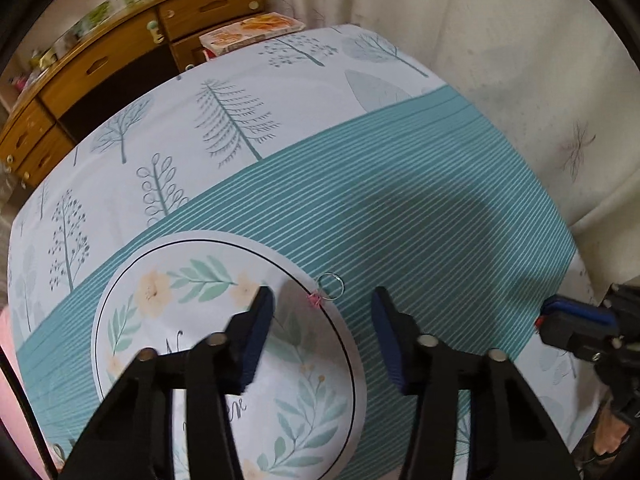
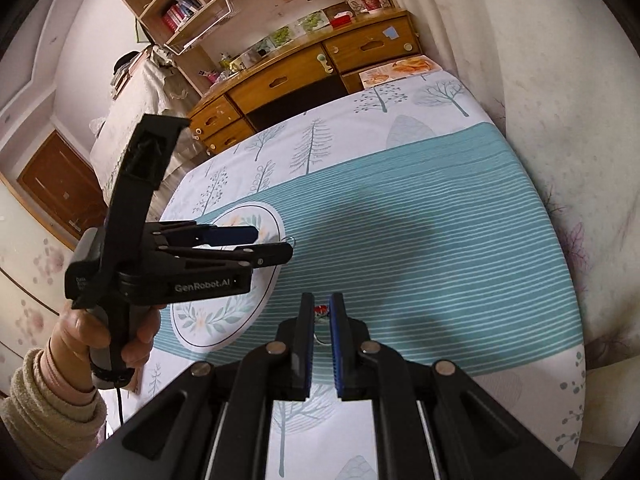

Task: Organize jewelry
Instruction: 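Grasp the small clear ring with the left tool while the right tool holds the red-stone ring, then lower both rings into the peach box and open both tools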

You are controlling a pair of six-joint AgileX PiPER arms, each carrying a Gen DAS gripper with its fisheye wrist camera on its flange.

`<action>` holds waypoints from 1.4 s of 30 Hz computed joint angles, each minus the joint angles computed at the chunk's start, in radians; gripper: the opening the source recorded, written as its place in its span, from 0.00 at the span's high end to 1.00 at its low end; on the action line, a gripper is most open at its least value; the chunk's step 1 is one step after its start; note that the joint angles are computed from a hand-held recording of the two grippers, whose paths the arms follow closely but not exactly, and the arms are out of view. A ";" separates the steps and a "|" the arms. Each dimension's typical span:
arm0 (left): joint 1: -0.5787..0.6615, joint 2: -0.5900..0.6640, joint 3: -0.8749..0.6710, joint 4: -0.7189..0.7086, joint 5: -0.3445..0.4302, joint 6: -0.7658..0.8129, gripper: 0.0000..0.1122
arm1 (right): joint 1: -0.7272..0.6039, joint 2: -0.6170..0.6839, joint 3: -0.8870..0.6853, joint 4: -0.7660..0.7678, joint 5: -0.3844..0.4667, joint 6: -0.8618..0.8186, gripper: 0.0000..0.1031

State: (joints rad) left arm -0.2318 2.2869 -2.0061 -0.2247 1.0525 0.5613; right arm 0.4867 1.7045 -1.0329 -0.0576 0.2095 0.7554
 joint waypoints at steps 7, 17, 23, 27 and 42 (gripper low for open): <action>-0.019 0.057 -0.089 0.030 0.042 -0.033 0.78 | -0.026 0.010 0.012 0.211 -0.025 -0.200 0.93; -0.033 0.087 -0.143 0.036 0.058 -0.064 0.92 | -0.030 0.017 0.007 0.272 -0.023 -0.251 0.93; -0.002 0.063 -0.114 -0.010 0.068 -0.077 0.95 | -0.014 0.013 -0.011 0.176 -0.011 -0.152 0.93; 0.032 -0.007 -0.028 -0.064 0.053 -0.041 0.95 | 0.009 0.002 -0.030 0.087 0.010 -0.056 0.93; 0.432 -0.416 0.363 -0.285 0.080 0.273 0.95 | 0.230 0.132 -0.402 -0.016 0.226 -0.012 0.93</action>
